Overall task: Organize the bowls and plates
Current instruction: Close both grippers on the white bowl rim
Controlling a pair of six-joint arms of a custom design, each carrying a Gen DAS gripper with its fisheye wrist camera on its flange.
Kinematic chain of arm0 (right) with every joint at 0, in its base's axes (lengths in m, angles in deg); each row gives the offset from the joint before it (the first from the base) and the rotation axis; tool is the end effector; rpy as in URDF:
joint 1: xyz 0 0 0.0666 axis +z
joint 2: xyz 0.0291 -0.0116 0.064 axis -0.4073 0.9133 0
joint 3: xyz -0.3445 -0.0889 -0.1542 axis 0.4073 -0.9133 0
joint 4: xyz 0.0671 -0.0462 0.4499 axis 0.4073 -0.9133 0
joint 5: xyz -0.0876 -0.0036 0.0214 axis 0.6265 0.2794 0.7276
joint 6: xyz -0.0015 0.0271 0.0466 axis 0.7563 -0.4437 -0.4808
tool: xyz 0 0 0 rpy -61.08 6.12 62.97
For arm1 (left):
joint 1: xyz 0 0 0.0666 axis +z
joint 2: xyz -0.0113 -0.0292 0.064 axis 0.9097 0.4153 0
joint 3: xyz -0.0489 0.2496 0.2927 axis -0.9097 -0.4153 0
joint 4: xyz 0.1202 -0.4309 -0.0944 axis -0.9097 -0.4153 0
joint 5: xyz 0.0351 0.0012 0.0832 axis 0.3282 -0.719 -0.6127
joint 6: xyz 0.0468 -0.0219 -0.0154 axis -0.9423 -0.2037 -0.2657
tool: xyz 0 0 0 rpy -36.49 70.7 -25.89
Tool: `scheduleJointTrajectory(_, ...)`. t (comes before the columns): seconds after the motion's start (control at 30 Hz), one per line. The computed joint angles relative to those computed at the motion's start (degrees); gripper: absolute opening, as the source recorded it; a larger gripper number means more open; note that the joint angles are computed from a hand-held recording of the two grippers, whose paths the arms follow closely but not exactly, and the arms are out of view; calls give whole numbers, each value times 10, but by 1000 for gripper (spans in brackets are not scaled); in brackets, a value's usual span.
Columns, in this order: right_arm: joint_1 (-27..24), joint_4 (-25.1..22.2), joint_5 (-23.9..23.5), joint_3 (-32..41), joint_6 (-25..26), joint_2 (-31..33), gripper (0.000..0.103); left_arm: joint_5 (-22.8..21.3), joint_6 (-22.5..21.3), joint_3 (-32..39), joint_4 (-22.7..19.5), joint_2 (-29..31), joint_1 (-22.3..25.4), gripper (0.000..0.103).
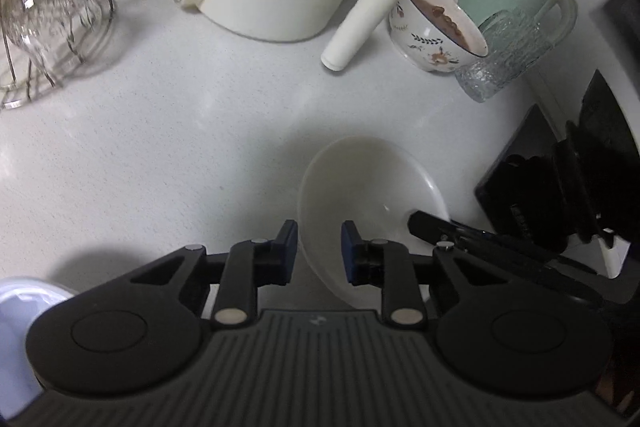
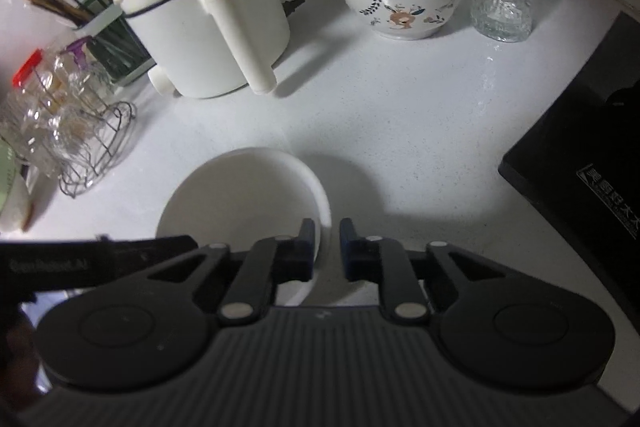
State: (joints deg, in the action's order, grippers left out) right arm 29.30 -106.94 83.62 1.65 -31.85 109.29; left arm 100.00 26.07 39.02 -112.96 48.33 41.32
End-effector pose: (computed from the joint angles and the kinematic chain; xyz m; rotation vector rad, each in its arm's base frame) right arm 0.2743 0.3309 0.2362 0.9523 2.2558 0.0183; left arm 0.4785 -0.2342 0.2466 0.9900 2.5671 -0.7719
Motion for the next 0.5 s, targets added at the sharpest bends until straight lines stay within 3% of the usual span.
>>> scheduleJointTrajectory(0.3, -1, 11, 6, 0, 15, 5, 10, 6, -4, -8, 11, -1, -2, 27)
scheduleJointTrajectory(0.5, 9, 2, 9, 2, -6, 1, 10, 5, -5, -10, -4, -9, 0, 27)
